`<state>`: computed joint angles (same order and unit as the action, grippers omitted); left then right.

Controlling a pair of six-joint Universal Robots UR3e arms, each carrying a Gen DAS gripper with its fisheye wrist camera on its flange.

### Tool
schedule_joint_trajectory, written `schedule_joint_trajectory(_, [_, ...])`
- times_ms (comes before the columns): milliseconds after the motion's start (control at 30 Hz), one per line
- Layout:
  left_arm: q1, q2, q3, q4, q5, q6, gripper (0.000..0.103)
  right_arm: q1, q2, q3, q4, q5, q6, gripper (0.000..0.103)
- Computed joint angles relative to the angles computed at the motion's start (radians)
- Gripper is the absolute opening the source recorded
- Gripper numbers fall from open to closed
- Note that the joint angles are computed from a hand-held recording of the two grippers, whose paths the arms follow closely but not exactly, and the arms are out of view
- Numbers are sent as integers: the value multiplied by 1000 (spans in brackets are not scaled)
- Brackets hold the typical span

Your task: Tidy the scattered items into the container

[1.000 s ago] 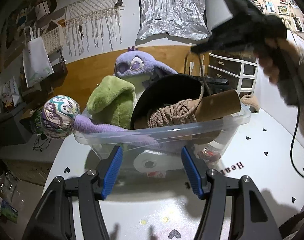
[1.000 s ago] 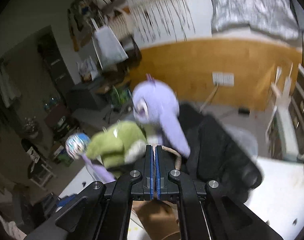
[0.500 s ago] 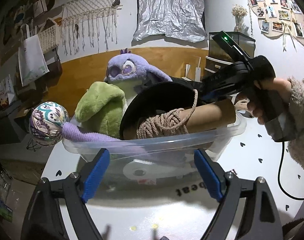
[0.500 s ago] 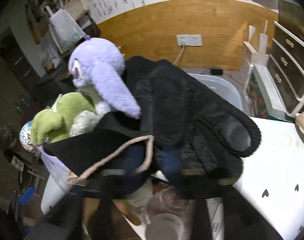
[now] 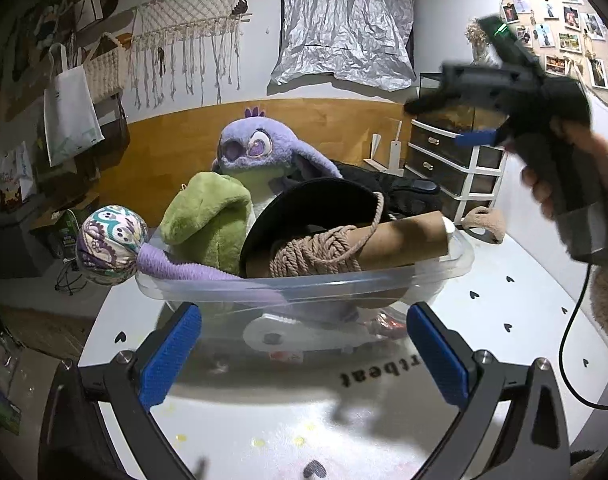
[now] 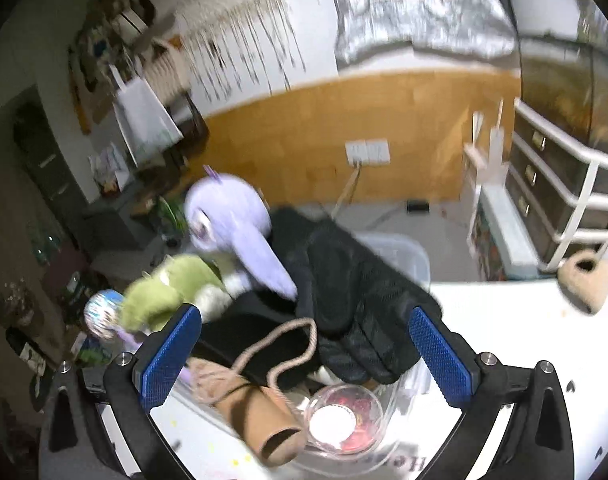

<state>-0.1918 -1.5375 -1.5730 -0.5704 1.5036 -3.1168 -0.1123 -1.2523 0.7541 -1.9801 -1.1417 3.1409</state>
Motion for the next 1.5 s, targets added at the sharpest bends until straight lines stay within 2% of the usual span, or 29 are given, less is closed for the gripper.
schedule_joint_trajectory(267, [-21,59,-21,-38,13,-16,103,-95,-305,359,-431,137,138,103])
schedule_joint_trajectory(367, [-32,74,-21,-54,14,-21,103,-121,-395,431,-457,149,128,103])
schedule_joint_trajectory(500, [-44,87,-16,-70,-10,-34,103,-141,-555,573,-415,80,50,103])
schedule_joint_trajectory(567, [-55,84,-4,-79,-22,-40,103,-143,-623,634,-387,13,44,103])
schedule_joint_trajectory(733, [-117,41,50,-95,-5,-57,103,-264,-784,734,-176,-3,-9,103])
schedule_joint_trajectory(867, [-195,-25,119,-98,54,-91,103,-422,-901,805,-27,81,-122,103])
schedule_joint_trajectory(967, [-253,-86,193,-123,101,-134,103,-589,-985,832,146,189,-278,103])
schedule_joint_trajectory(1100, [-333,-185,326,-186,171,-193,103,-841,-1072,806,481,369,-539,103])
schedule_joint_trajectory(1133, [-355,-214,366,-202,191,-205,103,-902,-1079,785,575,403,-619,103])
schedule_joint_trajectory(1200, [-395,-266,438,-228,227,-229,103,-968,-1065,758,674,430,-720,103])
schedule_joint_trajectory(1500, [-532,-558,863,-383,342,-339,103,-1053,-925,728,764,427,-947,103])
